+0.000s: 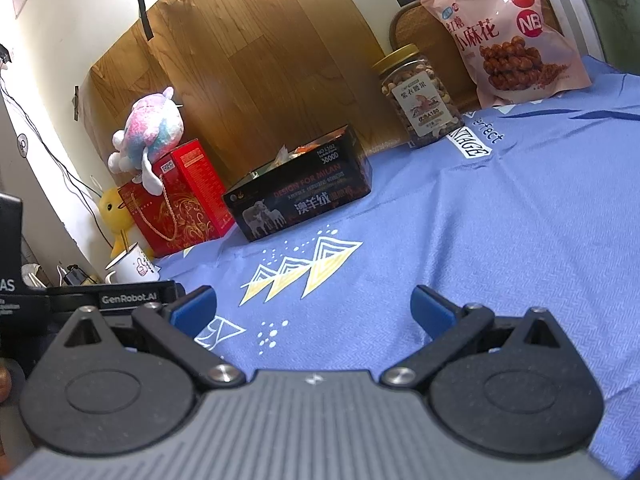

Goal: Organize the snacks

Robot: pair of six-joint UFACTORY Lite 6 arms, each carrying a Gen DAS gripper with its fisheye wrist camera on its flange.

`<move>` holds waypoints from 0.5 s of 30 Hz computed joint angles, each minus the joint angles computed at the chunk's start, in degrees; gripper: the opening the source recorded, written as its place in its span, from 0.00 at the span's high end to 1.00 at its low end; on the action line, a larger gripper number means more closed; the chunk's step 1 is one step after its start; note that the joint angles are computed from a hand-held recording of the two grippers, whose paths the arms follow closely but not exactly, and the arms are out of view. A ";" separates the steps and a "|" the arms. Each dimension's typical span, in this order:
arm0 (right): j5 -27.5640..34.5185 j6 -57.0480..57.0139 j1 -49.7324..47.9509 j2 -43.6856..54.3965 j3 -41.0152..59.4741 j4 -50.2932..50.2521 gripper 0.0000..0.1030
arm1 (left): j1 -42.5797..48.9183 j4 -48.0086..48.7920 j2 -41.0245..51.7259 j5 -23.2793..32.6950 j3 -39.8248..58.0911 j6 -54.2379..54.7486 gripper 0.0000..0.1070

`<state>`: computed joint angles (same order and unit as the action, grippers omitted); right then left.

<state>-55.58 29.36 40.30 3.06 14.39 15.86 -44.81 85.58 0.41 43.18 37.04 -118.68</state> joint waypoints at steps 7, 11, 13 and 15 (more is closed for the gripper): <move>4.19 -4.53 1.03 -3.26 -0.82 5.19 0.00 | 3.25 14.04 1.23 -6.66 -0.74 -13.67 0.04; 4.45 -6.95 2.13 -6.98 -3.57 10.29 0.00 | 1.76 13.55 3.30 -5.83 1.69 -12.59 0.04; 4.38 -7.89 2.46 -8.18 -4.48 12.19 0.00 | 0.21 13.00 3.23 -4.33 1.72 -12.36 0.04; 4.18 -7.65 2.49 -8.54 -5.01 12.30 0.00 | -0.87 12.90 2.90 -3.28 1.41 -12.40 0.04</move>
<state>-51.40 21.71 42.78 -5.47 9.38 28.16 -45.67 98.48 3.31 39.90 38.45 -131.08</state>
